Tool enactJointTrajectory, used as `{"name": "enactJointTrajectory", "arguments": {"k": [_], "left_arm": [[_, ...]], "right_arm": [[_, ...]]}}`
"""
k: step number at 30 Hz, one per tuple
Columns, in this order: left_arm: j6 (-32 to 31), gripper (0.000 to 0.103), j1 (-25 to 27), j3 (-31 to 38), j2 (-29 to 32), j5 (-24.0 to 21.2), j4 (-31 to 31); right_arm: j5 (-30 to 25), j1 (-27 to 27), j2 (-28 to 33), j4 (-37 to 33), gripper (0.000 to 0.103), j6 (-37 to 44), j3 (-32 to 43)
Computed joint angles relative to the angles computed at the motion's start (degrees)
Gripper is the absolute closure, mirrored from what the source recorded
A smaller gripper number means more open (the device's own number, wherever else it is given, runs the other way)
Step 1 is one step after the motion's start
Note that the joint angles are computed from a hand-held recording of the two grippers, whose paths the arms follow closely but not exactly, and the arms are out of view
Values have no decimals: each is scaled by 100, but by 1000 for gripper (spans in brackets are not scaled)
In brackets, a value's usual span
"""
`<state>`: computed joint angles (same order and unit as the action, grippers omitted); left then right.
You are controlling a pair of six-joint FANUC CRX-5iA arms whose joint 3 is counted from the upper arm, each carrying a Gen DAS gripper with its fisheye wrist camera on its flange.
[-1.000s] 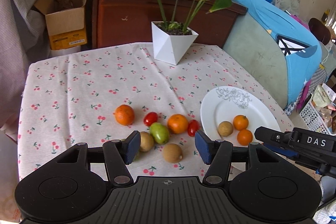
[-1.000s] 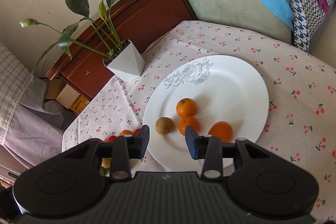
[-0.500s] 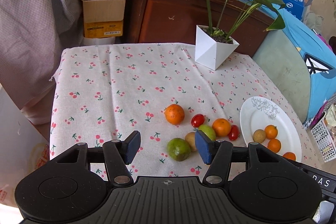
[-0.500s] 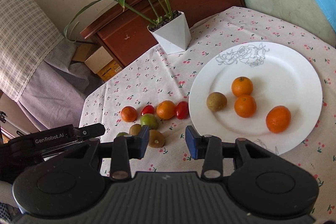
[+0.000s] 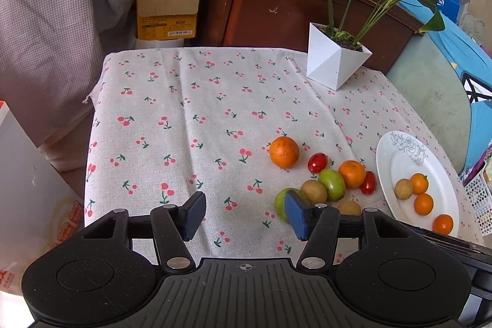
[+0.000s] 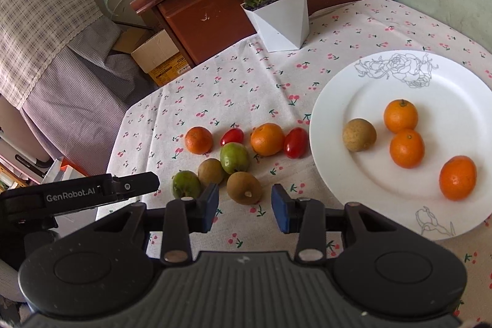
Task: Organize fruits
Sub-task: 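Grasp a green lime with the left tool while the right tool grasps a kiwi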
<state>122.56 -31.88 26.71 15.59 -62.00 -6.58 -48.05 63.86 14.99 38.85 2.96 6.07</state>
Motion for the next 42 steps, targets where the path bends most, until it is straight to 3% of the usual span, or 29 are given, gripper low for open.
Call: {"name": "enactJointTrajectory", "arguments": {"k": [6,10,27,33,39,40,42], "left_arm": [[-179,48,22,-140,-51,119,51],[-311,48,31,-263,-90,261,167],[-902,51,-170,-423,20,817,285],[-842,62,-191,-420,87,942,162],[-1013,66,-256,-443,92,1069,55],[-1059,73,-260,-450,92,1084,65],[-1071,74,-292,-437,91,1069,-3]], "right_arm": [[-156,-6,239,-61,64,324,268],[-317,7,366,-92,75,503,407],[-106,-56,-37,465,76,-685,-134],[-51,-69,-126,544,76,-961,-248],[-68,-72,-134,544,76,-1051,-255],[-76,-70,-134,546,76,-1049,-254],[-60,-73,-139,535,76,-1048,-258]]}}
